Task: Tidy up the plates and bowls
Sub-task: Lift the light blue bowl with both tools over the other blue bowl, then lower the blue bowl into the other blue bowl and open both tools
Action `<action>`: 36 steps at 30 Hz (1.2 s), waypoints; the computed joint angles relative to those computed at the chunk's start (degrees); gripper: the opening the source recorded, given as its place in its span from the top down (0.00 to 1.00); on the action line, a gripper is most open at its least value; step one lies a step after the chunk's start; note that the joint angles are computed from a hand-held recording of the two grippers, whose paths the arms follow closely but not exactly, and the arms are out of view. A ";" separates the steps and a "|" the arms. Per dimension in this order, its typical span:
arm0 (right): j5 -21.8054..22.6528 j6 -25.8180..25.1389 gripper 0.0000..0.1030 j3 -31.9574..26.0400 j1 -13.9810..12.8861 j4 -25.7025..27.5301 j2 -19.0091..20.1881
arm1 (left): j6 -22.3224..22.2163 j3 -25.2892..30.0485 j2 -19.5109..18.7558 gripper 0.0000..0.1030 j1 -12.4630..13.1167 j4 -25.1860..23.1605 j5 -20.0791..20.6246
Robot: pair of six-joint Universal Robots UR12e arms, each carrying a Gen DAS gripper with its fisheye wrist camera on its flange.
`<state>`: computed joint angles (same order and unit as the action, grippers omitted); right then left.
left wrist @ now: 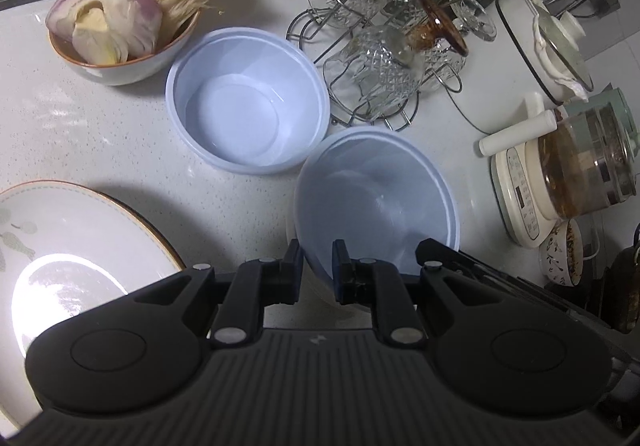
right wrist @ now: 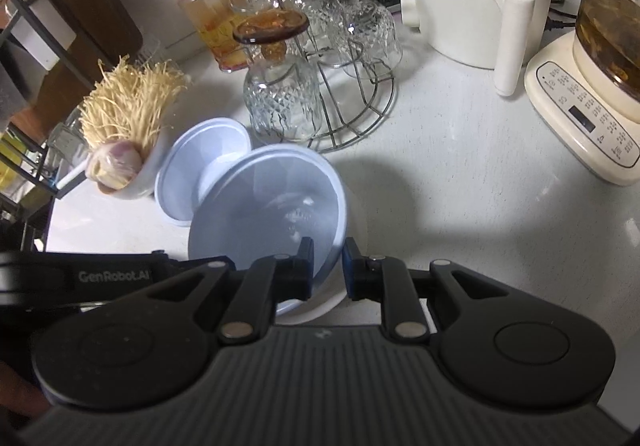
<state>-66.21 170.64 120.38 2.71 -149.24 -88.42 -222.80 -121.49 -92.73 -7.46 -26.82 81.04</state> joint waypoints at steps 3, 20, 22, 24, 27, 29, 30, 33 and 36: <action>0.12 0.63 0.63 -0.01 -0.20 -1.26 -0.26 | 0.81 0.40 0.28 0.77 0.22 -1.64 -0.11; 2.23 6.62 0.59 -0.06 -1.56 0.21 2.51 | 4.78 0.18 -1.50 0.56 0.70 1.75 -0.75; 2.67 7.33 0.59 -0.20 -1.76 0.79 2.89 | 4.34 0.12 -1.84 0.56 0.74 2.25 -1.07; 3.16 8.15 0.59 -0.29 -1.88 0.64 3.27 | 4.33 0.28 -2.19 0.56 0.61 2.10 -0.67; 3.42 8.56 0.65 -0.56 -1.95 0.96 3.80 | 4.70 0.52 -2.62 0.56 0.51 2.00 -0.45; 4.12 8.55 0.66 -0.73 -2.14 1.57 4.09 | 4.88 0.66 -2.82 0.56 0.45 2.03 -0.37; 4.22 8.69 0.70 -0.88 -2.18 1.83 4.31 | 4.59 0.74 -2.95 0.56 0.37 2.17 -0.18; 5.64 8.58 0.80 -1.05 -2.67 2.95 4.61 | 2.98 0.93 -3.28 0.56 0.17 2.66 0.62; 6.59 8.19 0.84 -0.78 -3.13 2.61 4.51 | 1.89 0.99 -3.57 0.56 0.27 3.34 -0.34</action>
